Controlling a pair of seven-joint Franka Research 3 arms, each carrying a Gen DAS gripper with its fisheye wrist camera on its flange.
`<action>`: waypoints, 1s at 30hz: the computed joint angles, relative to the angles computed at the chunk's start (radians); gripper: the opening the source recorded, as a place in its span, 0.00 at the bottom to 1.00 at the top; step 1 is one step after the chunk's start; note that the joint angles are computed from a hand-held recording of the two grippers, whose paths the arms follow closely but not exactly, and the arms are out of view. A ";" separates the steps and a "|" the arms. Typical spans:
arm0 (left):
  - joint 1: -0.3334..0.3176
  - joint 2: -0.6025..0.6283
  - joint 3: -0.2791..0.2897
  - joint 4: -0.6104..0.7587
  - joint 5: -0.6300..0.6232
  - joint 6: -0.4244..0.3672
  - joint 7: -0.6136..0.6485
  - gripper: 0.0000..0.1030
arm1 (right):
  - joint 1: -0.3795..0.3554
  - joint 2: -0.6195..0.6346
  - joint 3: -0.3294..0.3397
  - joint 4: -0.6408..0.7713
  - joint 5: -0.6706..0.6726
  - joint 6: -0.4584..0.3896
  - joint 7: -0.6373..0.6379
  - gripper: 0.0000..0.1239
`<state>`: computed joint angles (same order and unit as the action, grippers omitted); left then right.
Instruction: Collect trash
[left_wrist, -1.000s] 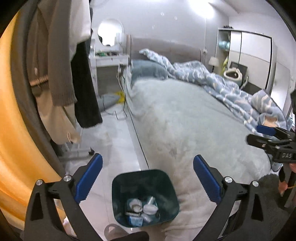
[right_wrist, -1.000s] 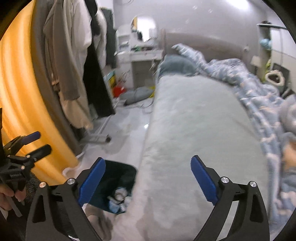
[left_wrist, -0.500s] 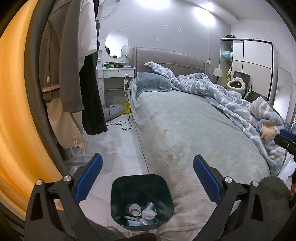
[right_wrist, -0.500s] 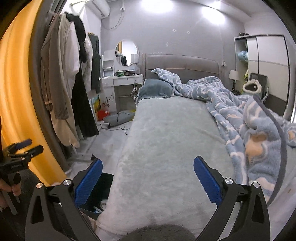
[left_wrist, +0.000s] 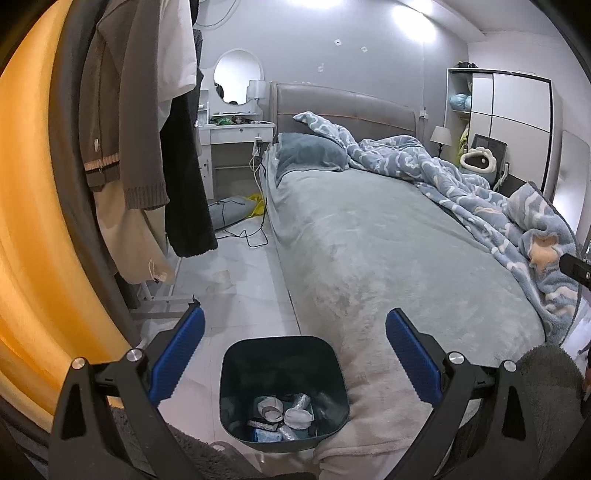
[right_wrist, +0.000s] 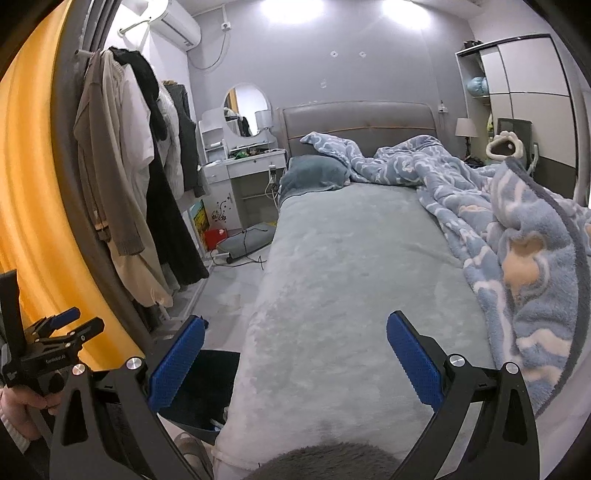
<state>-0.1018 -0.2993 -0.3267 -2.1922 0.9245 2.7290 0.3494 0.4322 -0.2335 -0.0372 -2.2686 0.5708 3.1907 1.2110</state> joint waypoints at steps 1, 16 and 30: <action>0.000 0.000 0.001 -0.001 -0.001 0.001 0.000 0.97 | -0.009 0.002 0.009 0.003 -0.010 -0.006 0.004 0.80; -0.002 0.003 0.003 -0.001 -0.006 0.004 0.000 0.97 | -0.022 0.004 0.023 0.014 -0.018 -0.045 0.005 0.80; -0.002 0.003 0.004 -0.001 -0.007 0.005 0.000 0.97 | -0.066 0.005 0.061 0.015 -0.074 -0.060 0.045 0.81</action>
<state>-0.1037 -0.2967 -0.3225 -2.1933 0.9175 2.7343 0.3499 0.3661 -0.2290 0.0241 -2.2537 0.4966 3.1306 1.2561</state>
